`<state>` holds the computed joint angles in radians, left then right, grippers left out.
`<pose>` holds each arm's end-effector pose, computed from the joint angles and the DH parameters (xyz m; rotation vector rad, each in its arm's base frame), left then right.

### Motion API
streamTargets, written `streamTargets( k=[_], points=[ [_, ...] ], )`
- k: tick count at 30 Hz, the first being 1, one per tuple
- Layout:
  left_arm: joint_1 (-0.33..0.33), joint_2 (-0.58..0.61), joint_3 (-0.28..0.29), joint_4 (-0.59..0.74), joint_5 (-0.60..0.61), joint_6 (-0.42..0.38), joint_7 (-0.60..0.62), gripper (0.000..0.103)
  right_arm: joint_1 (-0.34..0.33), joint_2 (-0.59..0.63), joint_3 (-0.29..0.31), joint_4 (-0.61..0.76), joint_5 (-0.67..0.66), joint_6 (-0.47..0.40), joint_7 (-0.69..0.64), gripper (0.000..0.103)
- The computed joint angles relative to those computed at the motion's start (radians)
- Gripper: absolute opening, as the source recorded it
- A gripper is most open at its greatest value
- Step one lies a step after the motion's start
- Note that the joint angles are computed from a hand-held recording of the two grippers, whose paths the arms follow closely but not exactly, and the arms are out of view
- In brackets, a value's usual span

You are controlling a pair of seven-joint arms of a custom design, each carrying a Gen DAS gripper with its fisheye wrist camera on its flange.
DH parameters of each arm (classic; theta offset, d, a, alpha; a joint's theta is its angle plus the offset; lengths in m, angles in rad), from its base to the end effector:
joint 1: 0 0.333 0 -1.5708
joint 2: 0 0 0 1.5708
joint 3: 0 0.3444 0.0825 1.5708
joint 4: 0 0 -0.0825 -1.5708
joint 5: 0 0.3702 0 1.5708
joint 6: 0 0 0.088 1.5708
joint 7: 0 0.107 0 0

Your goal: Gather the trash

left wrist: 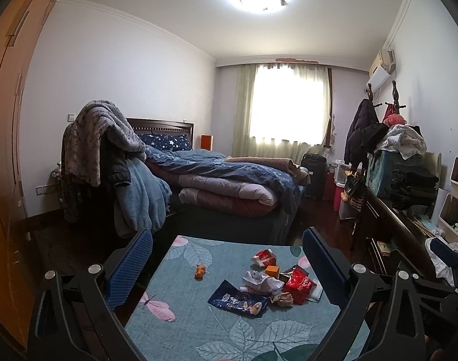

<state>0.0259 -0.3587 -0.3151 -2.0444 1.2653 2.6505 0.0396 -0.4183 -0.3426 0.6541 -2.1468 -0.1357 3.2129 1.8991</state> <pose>0.4406 -0.1912 0.7037 -1.5283 1.1177 -0.9937 0.4584 0.1894 0.7061 -1.4738 1.2233 -0.9921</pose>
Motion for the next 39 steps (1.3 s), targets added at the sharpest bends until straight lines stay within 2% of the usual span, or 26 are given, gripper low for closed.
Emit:
streamTargets(
  k=[15,19,22,26,28,30,33,38,39],
  points=[
    [-0.017,0.030,-0.001,0.021,0.010,-0.013,-0.003,0.099,0.006,0.026,-0.005,0.006,-0.009,-0.001,-0.009,0.100],
    [-0.019,0.053,0.009,0.020,0.003,-0.022,-0.001,0.099,-0.033,0.065,0.038,0.029,-0.049,-0.025,0.017,0.100],
    [-0.024,0.079,0.032,0.010,-0.032,-0.027,0.021,0.099,-0.076,0.114,0.089,0.064,-0.122,-0.074,0.057,0.100],
    [-0.039,0.152,0.081,0.010,-0.167,-0.036,0.131,0.099,-0.171,0.214,0.198,0.127,-0.292,-0.150,0.169,0.100],
    [-0.042,0.200,0.098,0.023,-0.220,-0.046,0.180,0.099,-0.177,0.293,0.225,0.170,-0.392,-0.195,0.230,0.100],
    [-0.048,0.254,0.112,0.050,-0.265,-0.066,0.227,0.099,-0.148,0.373,0.220,0.217,-0.491,-0.247,0.297,0.100],
    [-0.056,0.350,0.141,0.125,-0.323,-0.087,0.288,0.099,-0.074,0.464,0.174,0.272,-0.575,-0.303,0.347,0.100],
    [-0.074,0.543,0.205,0.314,-0.390,-0.095,0.368,0.099,0.031,0.563,0.095,0.344,-0.603,-0.351,0.340,0.100],
    [-0.076,0.607,0.217,0.385,-0.418,-0.116,0.409,0.099,0.045,0.576,0.084,0.356,-0.593,-0.359,0.329,0.100]
  ],
)
